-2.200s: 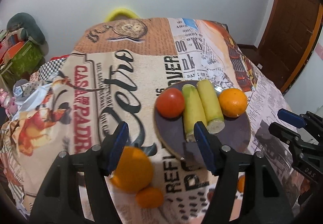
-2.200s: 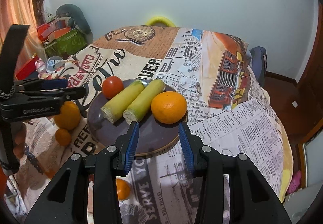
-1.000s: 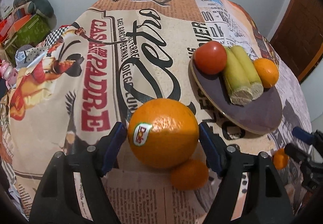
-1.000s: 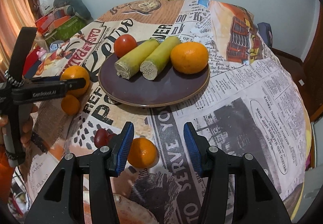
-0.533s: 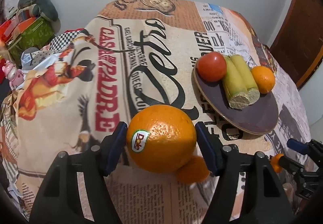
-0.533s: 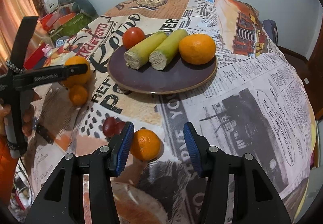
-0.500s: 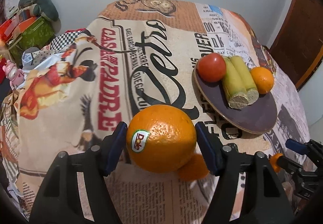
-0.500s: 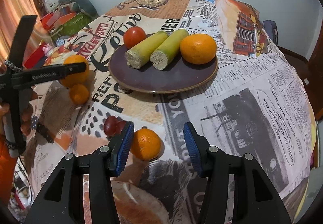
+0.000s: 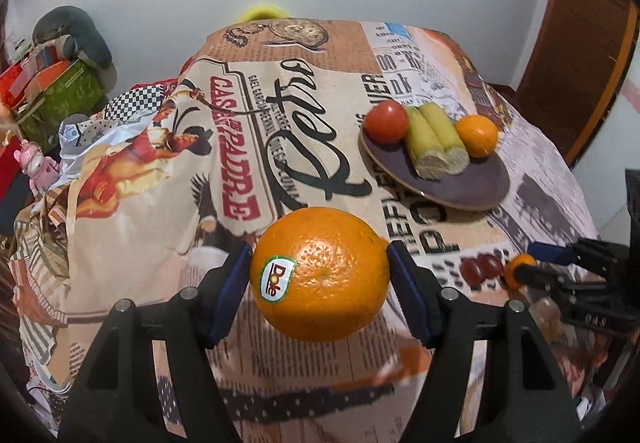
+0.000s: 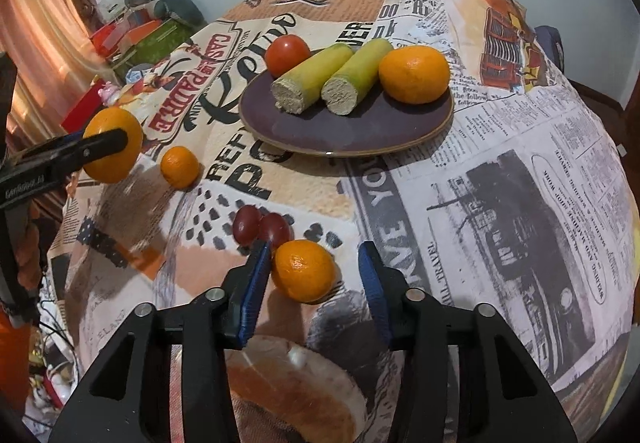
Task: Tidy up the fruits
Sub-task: 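Lift the Dole orange toward the plate with the left tool while the right tool grasps the tangerine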
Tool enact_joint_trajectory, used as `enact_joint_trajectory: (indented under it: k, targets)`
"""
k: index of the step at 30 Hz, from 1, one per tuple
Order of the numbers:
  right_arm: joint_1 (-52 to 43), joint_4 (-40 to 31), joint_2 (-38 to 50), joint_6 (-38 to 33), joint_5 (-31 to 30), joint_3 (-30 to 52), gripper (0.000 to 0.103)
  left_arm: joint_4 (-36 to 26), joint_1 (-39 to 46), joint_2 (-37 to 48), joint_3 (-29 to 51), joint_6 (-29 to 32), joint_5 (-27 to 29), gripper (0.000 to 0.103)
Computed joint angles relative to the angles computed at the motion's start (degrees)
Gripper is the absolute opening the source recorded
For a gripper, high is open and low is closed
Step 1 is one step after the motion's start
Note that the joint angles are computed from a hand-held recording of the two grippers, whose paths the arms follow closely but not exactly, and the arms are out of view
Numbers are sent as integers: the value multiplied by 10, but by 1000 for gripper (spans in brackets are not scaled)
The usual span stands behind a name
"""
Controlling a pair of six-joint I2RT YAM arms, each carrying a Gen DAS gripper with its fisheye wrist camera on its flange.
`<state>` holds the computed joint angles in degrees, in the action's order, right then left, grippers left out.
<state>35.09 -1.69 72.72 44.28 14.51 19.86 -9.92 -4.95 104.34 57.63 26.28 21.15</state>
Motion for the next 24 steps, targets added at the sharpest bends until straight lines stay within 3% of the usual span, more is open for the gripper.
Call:
enact_joint_trajectory:
  k: [2,12,24]
  targets:
    - [3,7,0,2,-7,-2,31,-3,5,-6,-8,5,3,68]
    - [17,-46,-55,26,40,-4,30,-17,3,-35,-25,2,14,68]
    - [-53,-85,-130,-26,57,-4,30,-12,-55,-45,-1,-35,23,68]
